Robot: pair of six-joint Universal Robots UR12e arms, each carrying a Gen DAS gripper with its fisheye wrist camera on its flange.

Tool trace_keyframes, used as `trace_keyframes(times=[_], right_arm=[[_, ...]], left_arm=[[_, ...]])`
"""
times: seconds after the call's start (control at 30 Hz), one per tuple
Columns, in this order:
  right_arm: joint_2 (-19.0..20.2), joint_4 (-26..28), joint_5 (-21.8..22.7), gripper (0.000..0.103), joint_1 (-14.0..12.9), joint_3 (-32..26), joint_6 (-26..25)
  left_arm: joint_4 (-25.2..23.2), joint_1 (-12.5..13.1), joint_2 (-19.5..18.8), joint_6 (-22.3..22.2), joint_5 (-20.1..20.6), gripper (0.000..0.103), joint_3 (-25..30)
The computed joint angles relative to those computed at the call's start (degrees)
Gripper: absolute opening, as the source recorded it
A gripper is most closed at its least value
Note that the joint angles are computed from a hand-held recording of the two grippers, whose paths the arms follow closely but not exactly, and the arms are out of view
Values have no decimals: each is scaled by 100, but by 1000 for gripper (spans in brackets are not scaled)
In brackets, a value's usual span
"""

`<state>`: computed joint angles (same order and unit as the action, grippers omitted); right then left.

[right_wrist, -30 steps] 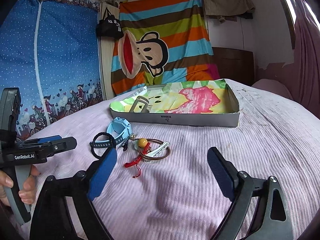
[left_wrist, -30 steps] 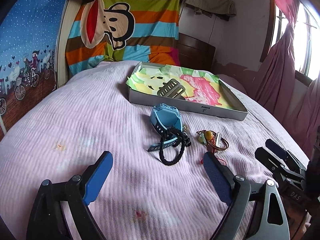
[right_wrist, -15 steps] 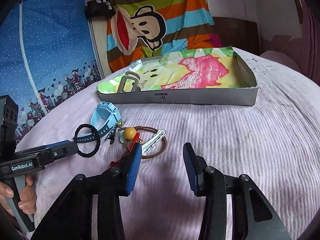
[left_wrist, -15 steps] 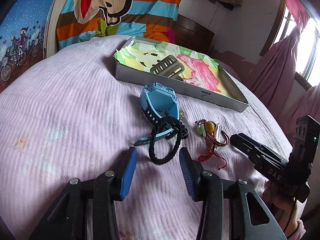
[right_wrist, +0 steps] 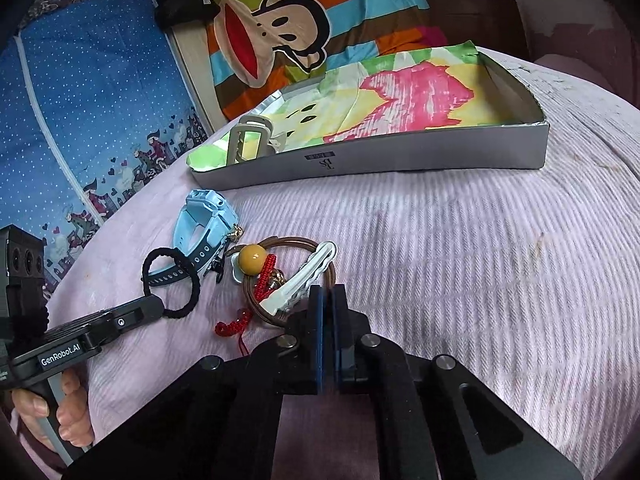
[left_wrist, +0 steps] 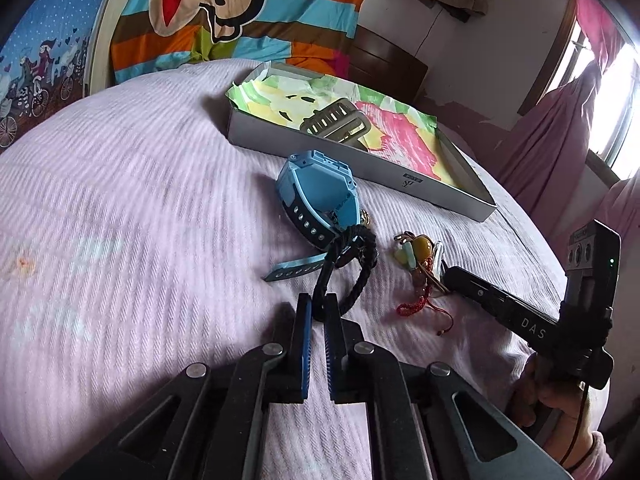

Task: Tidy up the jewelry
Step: 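Grasp the black hair tie with the left tool while the right grasps the orange-bead cord, then carry the hair tie and bead cord into the tray and open both tools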

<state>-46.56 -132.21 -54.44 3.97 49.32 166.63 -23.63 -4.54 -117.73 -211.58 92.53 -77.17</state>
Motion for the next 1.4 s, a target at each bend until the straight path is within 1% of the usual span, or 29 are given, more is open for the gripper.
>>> trace_keyframes(times=[0.17, 0.27, 0.4, 0.5, 0.63, 0.9, 1.03, 1.1, 1.2, 1.3, 1.4], right_arm=[[-115, -689, -135, 3, 17, 254, 132], [-151, -1053, -219, 2, 8, 309, 204], [-134, -1152, -278, 2, 3, 207, 192], [-122, -1339, -301, 2, 0, 158, 237], [-93, -1428, -275, 2, -1, 44, 217], [6, -1610, -226, 2, 21, -312, 214], [145, -1682, -276, 2, 37, -681, 299], [286, -1635, -360, 2, 53, -995, 344], [580, -1355, -467, 2, 88, -1627, 409], [876, -1093, -670, 2, 136, -2221, 399], [1163, -717, -772, 2, 166, -2767, 454]], left_arm=[[275, -10, 45, 5, 15, 6, -128], [430, 0, 58, 3, -19, 6, -174], [426, -2, 44, 64, -38, 6, -130], [462, -15, 36, 162, -26, 6, -73], [488, -26, 5, 315, 13, 6, 81], [287, 10, -206, 472, -54, 6, 657], [69, 31, -380, 535, -56, 6, 1043], [-101, 43, -498, 550, -36, 6, 1289], [-394, 48, -717, 603, -20, 6, 1708], [-702, 48, -972, 677, 24, 6, 2164], [-1058, 76, -1201, 599, -84, 6, 2574]])
